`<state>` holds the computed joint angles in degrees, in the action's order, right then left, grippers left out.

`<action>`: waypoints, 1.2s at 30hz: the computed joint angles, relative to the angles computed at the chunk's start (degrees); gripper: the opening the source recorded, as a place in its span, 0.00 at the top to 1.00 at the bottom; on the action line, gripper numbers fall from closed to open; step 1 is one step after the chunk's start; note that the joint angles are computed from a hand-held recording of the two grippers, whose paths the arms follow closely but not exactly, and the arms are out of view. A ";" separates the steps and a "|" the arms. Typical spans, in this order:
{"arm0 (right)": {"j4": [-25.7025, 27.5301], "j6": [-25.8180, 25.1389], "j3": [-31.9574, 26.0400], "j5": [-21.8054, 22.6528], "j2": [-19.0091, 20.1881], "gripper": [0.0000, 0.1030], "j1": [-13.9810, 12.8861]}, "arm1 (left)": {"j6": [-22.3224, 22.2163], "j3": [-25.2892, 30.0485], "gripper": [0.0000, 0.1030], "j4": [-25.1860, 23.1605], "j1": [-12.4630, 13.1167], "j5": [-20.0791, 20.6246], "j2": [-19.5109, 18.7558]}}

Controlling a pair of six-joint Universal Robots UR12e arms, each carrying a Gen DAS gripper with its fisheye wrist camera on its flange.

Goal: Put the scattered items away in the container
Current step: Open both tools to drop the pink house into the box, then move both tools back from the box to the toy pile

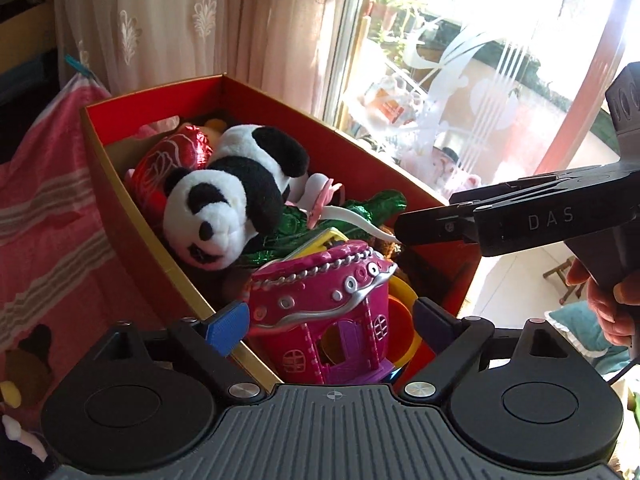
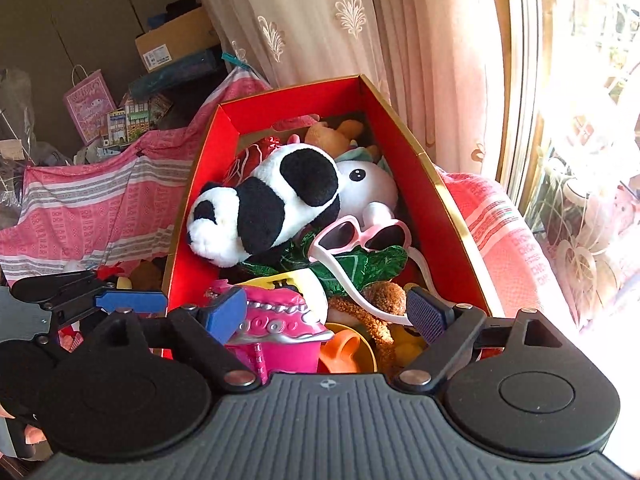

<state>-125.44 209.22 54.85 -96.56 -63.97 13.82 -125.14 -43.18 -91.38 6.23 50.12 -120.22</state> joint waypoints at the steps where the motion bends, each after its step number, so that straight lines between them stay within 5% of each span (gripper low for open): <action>1: 0.51 -0.18 -0.42 -0.22 0.24 0.14 0.13 | 0.31 -0.13 0.08 0.16 0.00 -0.13 0.06; 15: 4.94 -1.73 -5.97 -3.84 3.13 0.11 2.02 | 1.74 -2.33 0.05 0.52 1.08 -3.99 1.33; 36: -0.90 -7.02 -13.14 -2.97 7.49 0.11 5.24 | -5.35 -8.14 0.05 11.31 4.64 -2.36 4.77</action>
